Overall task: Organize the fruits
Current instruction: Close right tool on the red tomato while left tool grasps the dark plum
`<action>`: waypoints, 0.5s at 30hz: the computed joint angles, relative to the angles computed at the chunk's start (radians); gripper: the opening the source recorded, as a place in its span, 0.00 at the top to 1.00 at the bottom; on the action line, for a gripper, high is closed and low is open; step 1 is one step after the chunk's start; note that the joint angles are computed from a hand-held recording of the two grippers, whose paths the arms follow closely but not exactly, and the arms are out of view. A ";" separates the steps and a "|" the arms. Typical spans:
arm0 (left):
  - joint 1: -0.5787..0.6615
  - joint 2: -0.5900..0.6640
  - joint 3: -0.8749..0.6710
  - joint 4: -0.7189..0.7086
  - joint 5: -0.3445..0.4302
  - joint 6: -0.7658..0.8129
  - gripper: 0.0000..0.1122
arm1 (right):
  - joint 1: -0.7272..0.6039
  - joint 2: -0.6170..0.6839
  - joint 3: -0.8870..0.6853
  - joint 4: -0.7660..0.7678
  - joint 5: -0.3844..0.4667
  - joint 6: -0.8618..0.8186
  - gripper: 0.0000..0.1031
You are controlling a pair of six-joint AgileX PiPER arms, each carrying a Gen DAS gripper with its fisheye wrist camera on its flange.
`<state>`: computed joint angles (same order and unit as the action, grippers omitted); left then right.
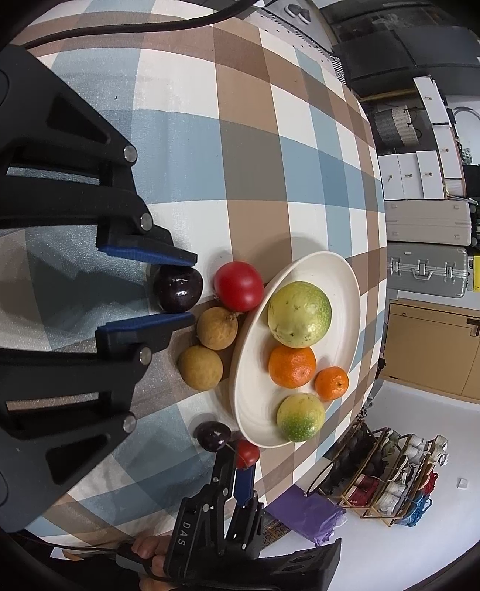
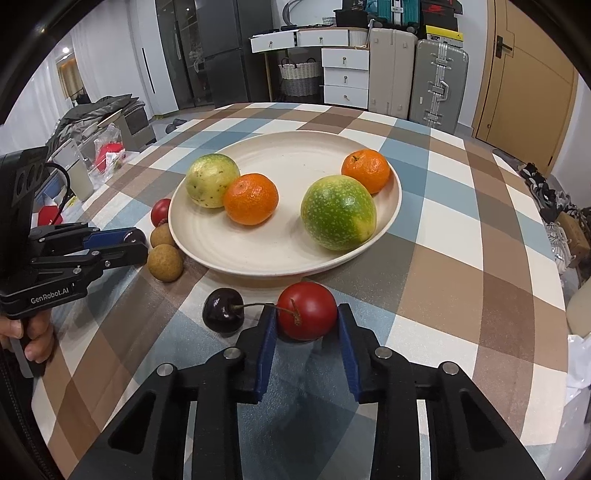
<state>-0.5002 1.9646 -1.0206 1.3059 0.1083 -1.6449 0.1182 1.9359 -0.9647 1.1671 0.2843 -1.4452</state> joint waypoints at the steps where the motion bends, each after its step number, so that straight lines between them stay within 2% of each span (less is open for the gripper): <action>1: 0.001 -0.001 0.002 0.023 -0.001 -0.023 0.80 | -0.002 -0.003 0.005 -0.001 -0.003 0.001 0.68; 10: 0.000 -0.029 0.031 0.335 -0.002 -0.339 0.80 | -0.039 -0.046 0.052 0.018 -0.013 -0.026 0.68; 15: -0.008 -0.053 0.045 0.429 0.005 -0.435 0.80 | -0.071 -0.065 0.077 0.061 -0.010 -0.071 0.68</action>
